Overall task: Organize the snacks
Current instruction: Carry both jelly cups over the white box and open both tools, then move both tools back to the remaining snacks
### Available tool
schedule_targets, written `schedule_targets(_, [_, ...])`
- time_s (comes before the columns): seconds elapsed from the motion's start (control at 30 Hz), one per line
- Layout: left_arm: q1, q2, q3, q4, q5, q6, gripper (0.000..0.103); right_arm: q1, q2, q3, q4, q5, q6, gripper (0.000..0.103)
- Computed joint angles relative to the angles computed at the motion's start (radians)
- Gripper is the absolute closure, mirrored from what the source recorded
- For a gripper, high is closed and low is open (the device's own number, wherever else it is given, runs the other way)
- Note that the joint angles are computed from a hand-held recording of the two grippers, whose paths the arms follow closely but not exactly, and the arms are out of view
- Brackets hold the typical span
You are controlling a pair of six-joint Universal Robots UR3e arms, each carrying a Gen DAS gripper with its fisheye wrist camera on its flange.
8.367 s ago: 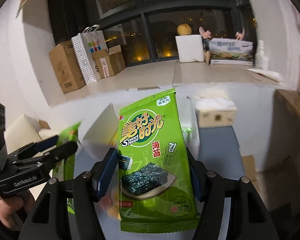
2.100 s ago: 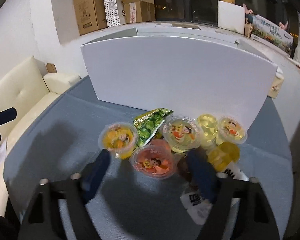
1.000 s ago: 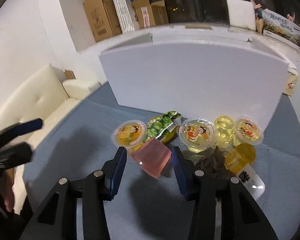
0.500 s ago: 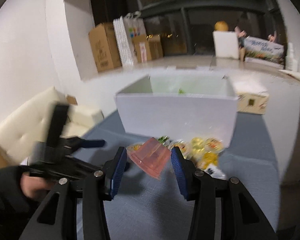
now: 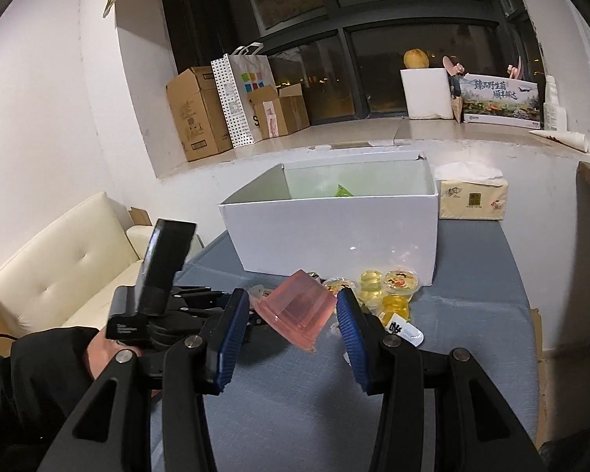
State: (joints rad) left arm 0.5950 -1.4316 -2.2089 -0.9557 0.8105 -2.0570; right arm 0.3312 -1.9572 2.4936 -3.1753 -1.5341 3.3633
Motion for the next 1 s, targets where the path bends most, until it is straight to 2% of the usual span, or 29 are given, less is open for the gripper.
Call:
schedule_targets(0.03, [0.044,0.043,0.009,-0.106,-0.029,0.057,0.056,0.002,-0.003,0.001,0.000,-0.002,0.001,0.053])
schedule_targets(0.17, [0.150,0.162,0.072,-0.388,-0.100,0.201,0.056,-0.010,-0.009,-0.010,-0.002,0.011,0.015,0.053])
schedule_targets(0.27, [0.181,0.187,0.189,-0.560,-0.175,0.248,0.056,-0.039,-0.001,-0.053,0.012,0.034,0.020,0.053])
schedule_targets(0.33, [0.164,0.169,0.259,-0.551,-0.228,0.195,0.056,-0.065,0.016,-0.099,0.017,0.047,0.017,0.053])
schedule_targets(0.4, [0.142,0.132,0.321,-0.494,-0.265,0.125,0.056,-0.115,0.050,-0.160,0.019,0.085,0.009,0.053])
schedule_targets(0.5, [0.041,0.003,0.403,-0.197,-0.281,-0.126,0.056,-0.193,0.141,-0.274,0.012,0.156,0.003,0.053])
schedule_targets(0.57, [-0.034,-0.124,0.482,0.012,-0.234,-0.299,0.056,-0.228,0.234,-0.377,0.017,0.177,-0.002,0.053])
schedule_targets(0.63, [-0.100,-0.238,0.565,0.137,-0.165,-0.408,0.056,-0.249,0.312,-0.468,0.057,0.175,0.003,0.053])
schedule_targets(0.7, [-0.143,-0.310,0.625,0.183,-0.108,-0.458,0.056,-0.283,0.388,-0.544,0.092,0.195,0.014,0.053])
schedule_targets(0.77, [-0.174,-0.364,0.657,0.227,-0.050,-0.487,0.055,-0.289,0.438,-0.593,0.130,0.169,0.019,0.052])
schedule_targets(0.8, [-0.182,-0.370,0.645,0.259,-0.031,-0.504,0.052,-0.293,0.457,-0.608,0.145,0.161,0.024,0.051])
schedule_targets(0.83, [-0.191,-0.382,0.640,0.287,0.004,-0.527,0.033,-0.296,0.468,-0.610,0.146,0.156,0.032,0.051])
schedule_targets(0.87, [-0.193,-0.386,0.640,0.283,0.020,-0.534,0.006,-0.304,0.478,-0.612,0.149,0.159,0.042,0.037])
schedule_targets(0.9, [-0.188,-0.381,0.627,0.284,0.026,-0.537,0.000,-0.315,0.482,-0.611,0.156,0.172,0.054,0.012])
schedule_targets(0.93, [-0.180,-0.370,0.599,0.305,0.011,-0.534,0.000,-0.328,0.476,-0.597,0.156,0.191,0.073,0.005])
schedule_targets(1.0, [-0.155,-0.339,0.551,0.322,-0.015,-0.506,0.000,-0.358,0.453,-0.555,0.130,0.239,0.086,0.003])
